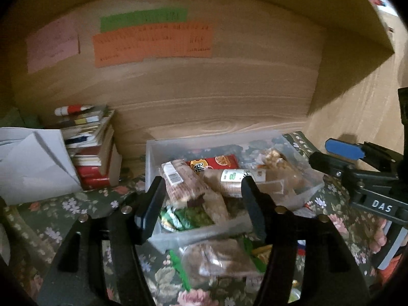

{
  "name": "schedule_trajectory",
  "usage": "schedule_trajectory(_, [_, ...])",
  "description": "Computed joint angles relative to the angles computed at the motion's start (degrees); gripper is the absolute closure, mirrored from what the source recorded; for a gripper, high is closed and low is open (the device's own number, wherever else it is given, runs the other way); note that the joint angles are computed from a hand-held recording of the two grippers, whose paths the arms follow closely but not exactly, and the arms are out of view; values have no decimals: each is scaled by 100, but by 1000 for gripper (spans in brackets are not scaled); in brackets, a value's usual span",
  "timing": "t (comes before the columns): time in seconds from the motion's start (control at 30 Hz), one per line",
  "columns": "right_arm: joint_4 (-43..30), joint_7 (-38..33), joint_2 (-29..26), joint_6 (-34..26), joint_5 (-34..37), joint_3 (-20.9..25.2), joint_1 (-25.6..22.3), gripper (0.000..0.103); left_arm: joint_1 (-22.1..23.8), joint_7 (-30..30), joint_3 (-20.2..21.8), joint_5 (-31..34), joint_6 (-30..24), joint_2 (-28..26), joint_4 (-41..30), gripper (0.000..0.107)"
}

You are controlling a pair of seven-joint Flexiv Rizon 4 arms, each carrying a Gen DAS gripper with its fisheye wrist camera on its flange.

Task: Organize snacks
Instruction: 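Lower both snacks into the clear box and open both grippers, then grasp the clear bread bag with the left gripper while the right grasps the blue-white chip bag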

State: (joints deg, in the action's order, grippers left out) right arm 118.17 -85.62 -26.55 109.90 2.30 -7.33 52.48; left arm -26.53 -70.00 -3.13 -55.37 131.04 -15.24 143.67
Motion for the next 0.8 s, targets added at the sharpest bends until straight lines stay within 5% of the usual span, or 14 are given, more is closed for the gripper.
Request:
schedule_trajectory(0.3, [543, -258, 231, 266, 235, 265, -57, 46, -383, -42, -249, -501, 401, 76, 412, 35])
schedule_trajectory(0.8, [719, 201, -59, -210, -60, 470, -397, 37, -460, -135, -172, -684, -405, -493, 145, 28])
